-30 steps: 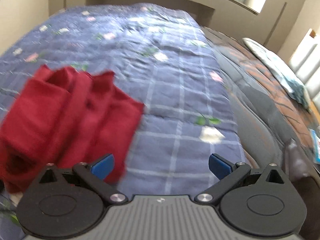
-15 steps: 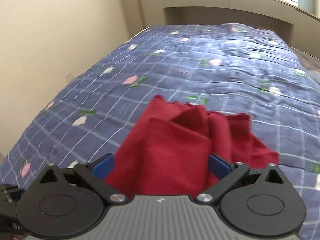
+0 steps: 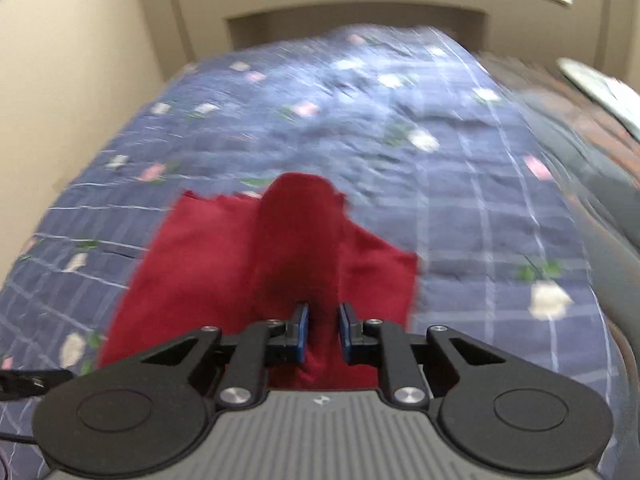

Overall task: Fold small clothes
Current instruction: 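Grasp the edge of the folded bundle with the right tool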

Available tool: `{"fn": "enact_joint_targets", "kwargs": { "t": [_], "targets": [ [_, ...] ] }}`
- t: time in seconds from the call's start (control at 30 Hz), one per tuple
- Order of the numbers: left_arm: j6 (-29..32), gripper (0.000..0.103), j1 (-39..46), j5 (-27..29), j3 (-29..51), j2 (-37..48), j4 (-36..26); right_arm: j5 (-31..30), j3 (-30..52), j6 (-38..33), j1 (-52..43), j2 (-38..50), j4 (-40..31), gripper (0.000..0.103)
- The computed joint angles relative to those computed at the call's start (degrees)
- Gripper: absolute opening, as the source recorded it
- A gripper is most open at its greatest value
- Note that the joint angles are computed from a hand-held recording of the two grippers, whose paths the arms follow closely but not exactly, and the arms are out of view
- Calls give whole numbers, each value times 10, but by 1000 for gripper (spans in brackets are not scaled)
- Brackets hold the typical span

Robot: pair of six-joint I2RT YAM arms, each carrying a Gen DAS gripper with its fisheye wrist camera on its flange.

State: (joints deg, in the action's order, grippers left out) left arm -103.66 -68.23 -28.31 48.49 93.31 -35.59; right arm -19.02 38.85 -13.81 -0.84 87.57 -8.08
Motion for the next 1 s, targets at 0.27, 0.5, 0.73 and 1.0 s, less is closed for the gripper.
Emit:
{"fn": "enact_joint_targets", "kwargs": {
  "t": [0.27,0.5,0.73,1.0],
  "targets": [
    [33,97,28,1,11,18,20,-64,22,22,-43,51,-5,63],
    [70,98,70,41,0,52,76,-68,36,58,-32,79,-5,38],
    [94,98,77,47,18,74,85,-40,-7,22,-7,31,42,7],
    [121,98,86,28,47,71,73,-15,-17,-41,-46,-13,26,5]
  ]
}}
